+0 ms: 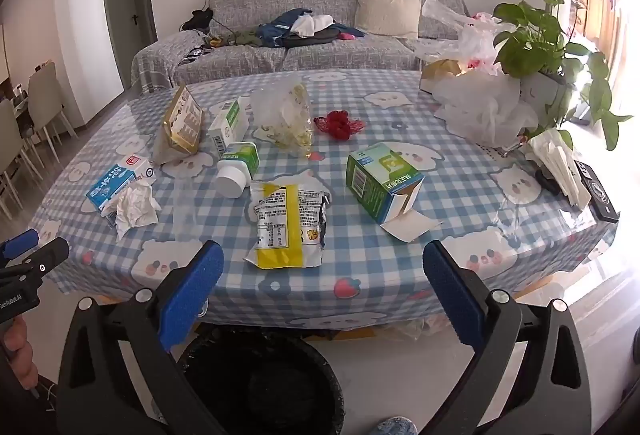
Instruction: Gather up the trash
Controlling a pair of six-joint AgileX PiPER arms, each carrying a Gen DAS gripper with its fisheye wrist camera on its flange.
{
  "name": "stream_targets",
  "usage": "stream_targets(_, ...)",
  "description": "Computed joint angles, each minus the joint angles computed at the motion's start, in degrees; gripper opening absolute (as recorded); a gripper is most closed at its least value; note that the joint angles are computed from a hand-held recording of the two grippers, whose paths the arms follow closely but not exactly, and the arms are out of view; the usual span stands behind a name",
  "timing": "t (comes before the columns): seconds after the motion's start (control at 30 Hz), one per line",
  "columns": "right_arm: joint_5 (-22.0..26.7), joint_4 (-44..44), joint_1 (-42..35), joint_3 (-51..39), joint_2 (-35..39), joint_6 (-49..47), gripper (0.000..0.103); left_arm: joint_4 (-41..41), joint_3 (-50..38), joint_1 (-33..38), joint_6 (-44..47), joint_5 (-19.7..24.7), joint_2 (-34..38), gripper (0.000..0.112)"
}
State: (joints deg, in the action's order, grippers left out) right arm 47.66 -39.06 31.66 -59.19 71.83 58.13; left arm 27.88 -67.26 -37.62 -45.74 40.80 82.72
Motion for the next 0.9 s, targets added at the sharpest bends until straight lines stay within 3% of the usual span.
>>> stream_targets(0.07, -0.1, -0.3, 0.1, 0.0, 0.1, 0.4, 0.095, 3.7, 0.4, -1.3, -3.1, 0.6, 0.0, 0.097)
stream_targets(0.27, 0.2, -1.4, 0.4, 0.2, -0.2, 1.2, 0.095, 4.4, 0.3, -2.6, -4.3, 1.7, -0.5, 0.097)
stream_targets(0.37, 0.2, -1.1, 0.2, 0.1, -0.1, 0.8, 0.095, 1.7, 0.1, -0.6, -1.6, 0.3, 0.1, 0.097)
stream_targets(0.57, 0.8, -1.6, 0.5, 0.0, -0.1, 1.2, 0.095, 4.7, 0.1, -2.1, -5.0, 1.6, 0.3, 0.097)
stream_targets(0.9, 0.7, -1.4, 0.3, -0.1, -0.2, 0.4, 0.095, -0.6, -0.4, -0.4, 0.0, 0.0, 0.5, 0.096)
